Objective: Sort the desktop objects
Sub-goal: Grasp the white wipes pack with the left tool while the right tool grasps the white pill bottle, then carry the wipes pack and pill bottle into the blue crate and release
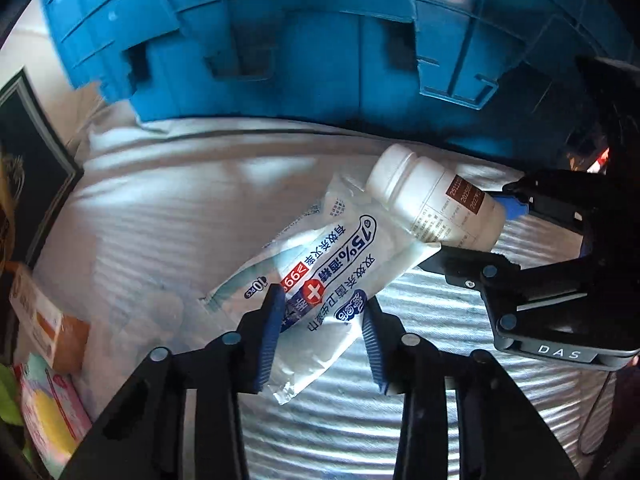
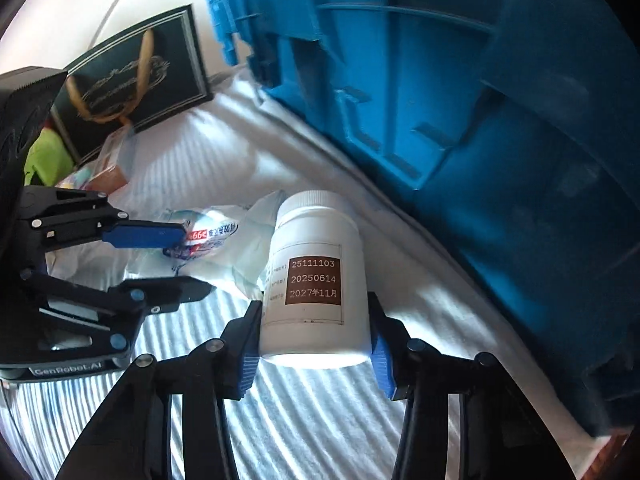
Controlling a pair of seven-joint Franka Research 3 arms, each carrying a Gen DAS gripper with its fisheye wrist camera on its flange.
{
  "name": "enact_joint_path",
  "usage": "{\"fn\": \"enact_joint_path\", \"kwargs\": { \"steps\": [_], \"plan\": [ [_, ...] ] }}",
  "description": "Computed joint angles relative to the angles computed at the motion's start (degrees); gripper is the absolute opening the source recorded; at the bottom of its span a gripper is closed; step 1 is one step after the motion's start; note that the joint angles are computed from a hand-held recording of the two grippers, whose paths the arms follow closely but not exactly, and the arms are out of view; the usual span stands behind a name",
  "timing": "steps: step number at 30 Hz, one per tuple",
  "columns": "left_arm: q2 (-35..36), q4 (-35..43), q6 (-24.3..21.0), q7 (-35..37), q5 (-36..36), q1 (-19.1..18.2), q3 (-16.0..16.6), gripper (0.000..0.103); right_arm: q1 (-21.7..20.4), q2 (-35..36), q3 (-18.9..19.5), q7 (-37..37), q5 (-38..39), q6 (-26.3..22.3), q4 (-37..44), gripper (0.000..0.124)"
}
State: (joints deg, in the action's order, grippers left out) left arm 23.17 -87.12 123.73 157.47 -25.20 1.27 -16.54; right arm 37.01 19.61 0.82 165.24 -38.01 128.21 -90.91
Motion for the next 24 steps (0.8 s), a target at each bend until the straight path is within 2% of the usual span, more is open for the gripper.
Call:
{"fn": "enact_joint_path", "kwargs": {
  "steps": [2,4,6,9,14,19,24],
  "plan": [
    [-1.7,-2.0,-0.4,-1.4,-1.8,1.0,0.3,0.023,0.0,-0.2,0.4,-2.2,0.0,0.2,0.0,0.045],
    [-4.8,-6.0,0.7,-0.6,-3.3,1.9,0.7,0.009,0.4,-0.9,0.8,-3.6,-0.3,0.3,-0.3,0.045],
    [-8.5,-11.1,2.7,0.2,-4.6,2.2,1.5,0.009,0.8,-1.7,1.1,-4.2,-0.7,0.2,-0.7,0.045],
    [-12.9,-15.8,3.0,0.9,-6.8,1.7,3.7,0.008,1.2,-3.6,1.7,-4.3,-1.4,0.8,-2.4,0.045],
    [-16.5,-17.2,4.4,0.5,-9.2,1.2,5.1,0.008,1.8,-6.4,3.2,-4.4,-3.2,-0.1,-3.4,0.045],
    [-22.0,-20.1,8.3,0.8,-12.1,-0.5,7.3,0.008,2.8,-9.5,5.2,-4.2,-7.6,-2.5,-3.3,0.045],
    [-26.8,-21.3,11.3,3.0,-18.0,-2.2,9.7,0.008,3.7,-12.6,7.6,-2.8,-13.9,-5.6,-2.2,0.045]
  ]
}}
